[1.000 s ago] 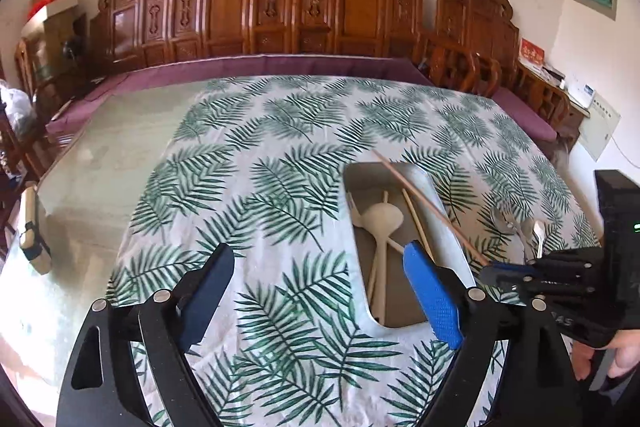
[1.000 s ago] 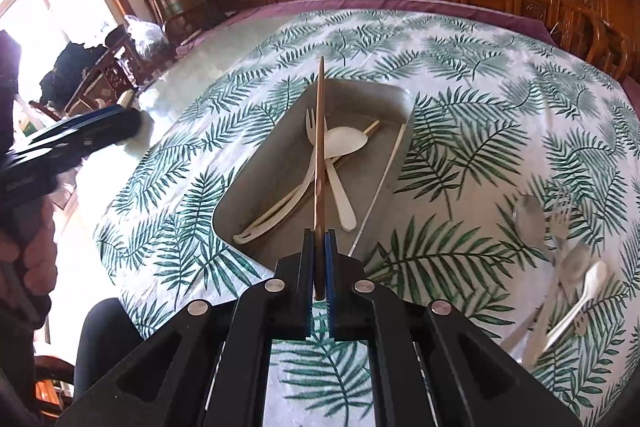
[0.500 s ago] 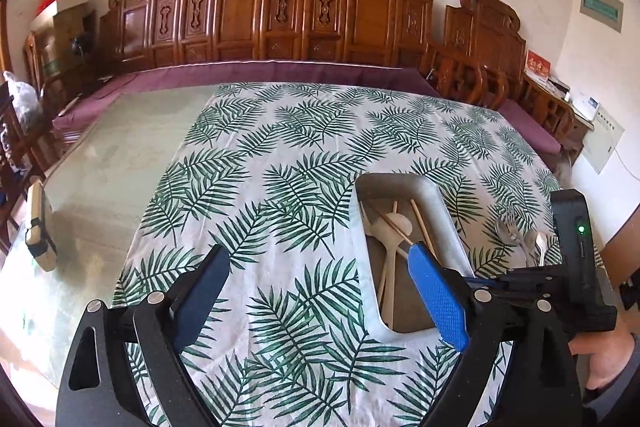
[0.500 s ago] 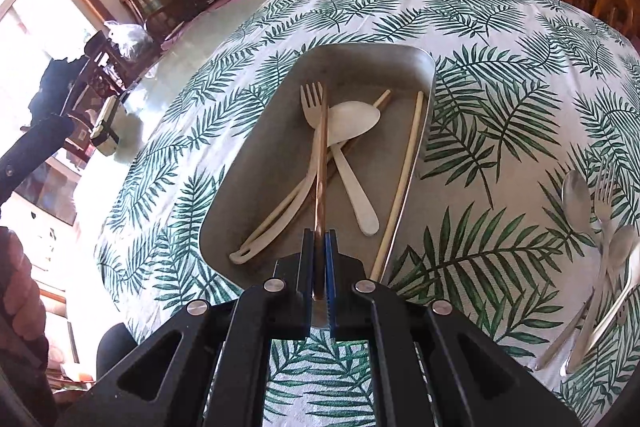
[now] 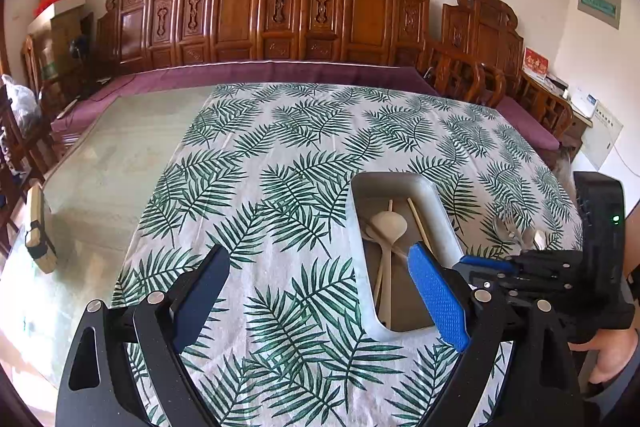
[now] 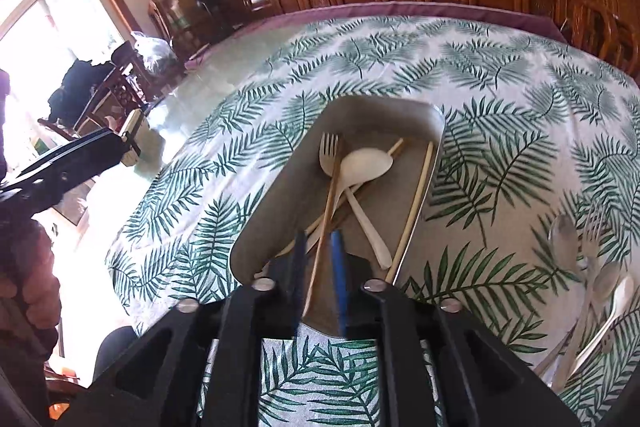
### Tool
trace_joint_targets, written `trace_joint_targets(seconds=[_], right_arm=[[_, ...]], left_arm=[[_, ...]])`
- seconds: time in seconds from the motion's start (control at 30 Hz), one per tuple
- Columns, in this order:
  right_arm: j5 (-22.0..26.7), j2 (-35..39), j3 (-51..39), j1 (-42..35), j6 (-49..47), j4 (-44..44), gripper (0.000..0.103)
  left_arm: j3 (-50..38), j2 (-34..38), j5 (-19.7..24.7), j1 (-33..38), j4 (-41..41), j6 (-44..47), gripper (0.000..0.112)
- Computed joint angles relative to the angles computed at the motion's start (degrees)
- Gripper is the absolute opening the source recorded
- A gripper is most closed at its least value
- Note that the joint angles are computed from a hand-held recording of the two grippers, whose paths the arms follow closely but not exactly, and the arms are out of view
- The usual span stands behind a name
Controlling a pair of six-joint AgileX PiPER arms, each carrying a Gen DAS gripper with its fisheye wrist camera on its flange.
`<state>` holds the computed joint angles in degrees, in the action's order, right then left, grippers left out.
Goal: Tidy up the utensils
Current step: 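Lower the wooden chopstick into the tray and open the right tool, then move both tools back over the utensil pile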
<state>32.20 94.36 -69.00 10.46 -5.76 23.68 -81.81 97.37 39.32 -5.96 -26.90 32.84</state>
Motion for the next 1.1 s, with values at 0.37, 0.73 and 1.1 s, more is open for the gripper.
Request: trace_joint_targets(seconds=[0.37,0.73,1.1], right_arm=[[-0.36,-10.35,5.56,-1.96,1.79,-4.86,0.026],[5.93,-32.49,16.78,-10.73,2.67,-14.42,0.062],[13.16,-41.13,23.76,-39.41,-26.55,1.38,0.074]], left_arm=[[2.01,-2.24,-0.53,-2.42,-0.56,1.29,0.088],[6.64,-7.75,-2.56,-9.17,0.94,0.12,0.095],[8.09,-8.7,-4.15,-19.08,5.77,-10.28,0.095]])
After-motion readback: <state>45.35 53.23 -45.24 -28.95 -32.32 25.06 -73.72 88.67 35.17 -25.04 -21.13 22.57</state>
